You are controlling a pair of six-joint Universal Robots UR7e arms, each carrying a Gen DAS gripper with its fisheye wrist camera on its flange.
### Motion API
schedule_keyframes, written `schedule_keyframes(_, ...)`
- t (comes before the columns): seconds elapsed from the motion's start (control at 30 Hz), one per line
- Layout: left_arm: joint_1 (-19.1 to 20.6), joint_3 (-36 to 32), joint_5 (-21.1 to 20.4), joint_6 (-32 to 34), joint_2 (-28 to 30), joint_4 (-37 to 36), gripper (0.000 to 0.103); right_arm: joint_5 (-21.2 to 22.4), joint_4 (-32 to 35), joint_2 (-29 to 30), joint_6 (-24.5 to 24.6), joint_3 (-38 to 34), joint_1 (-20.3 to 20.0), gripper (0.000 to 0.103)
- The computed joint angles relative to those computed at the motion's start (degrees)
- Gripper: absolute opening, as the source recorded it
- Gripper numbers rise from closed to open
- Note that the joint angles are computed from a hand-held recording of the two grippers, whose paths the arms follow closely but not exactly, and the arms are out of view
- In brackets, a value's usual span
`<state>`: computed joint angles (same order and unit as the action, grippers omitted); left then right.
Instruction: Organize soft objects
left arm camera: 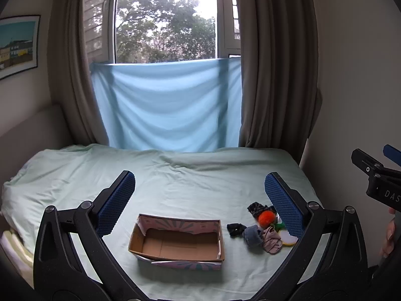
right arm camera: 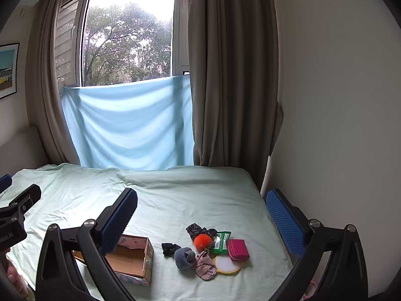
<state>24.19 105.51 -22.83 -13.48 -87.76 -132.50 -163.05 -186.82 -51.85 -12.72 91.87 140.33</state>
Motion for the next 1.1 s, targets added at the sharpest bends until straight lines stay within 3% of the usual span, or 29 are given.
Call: schedule_keyframes(1.1,2.4,-1.9,-2.6,2.8,2.4,-2.9,0.103,-0.7,0.6,1.6,0.1,-1.8,-0.7,0.103)
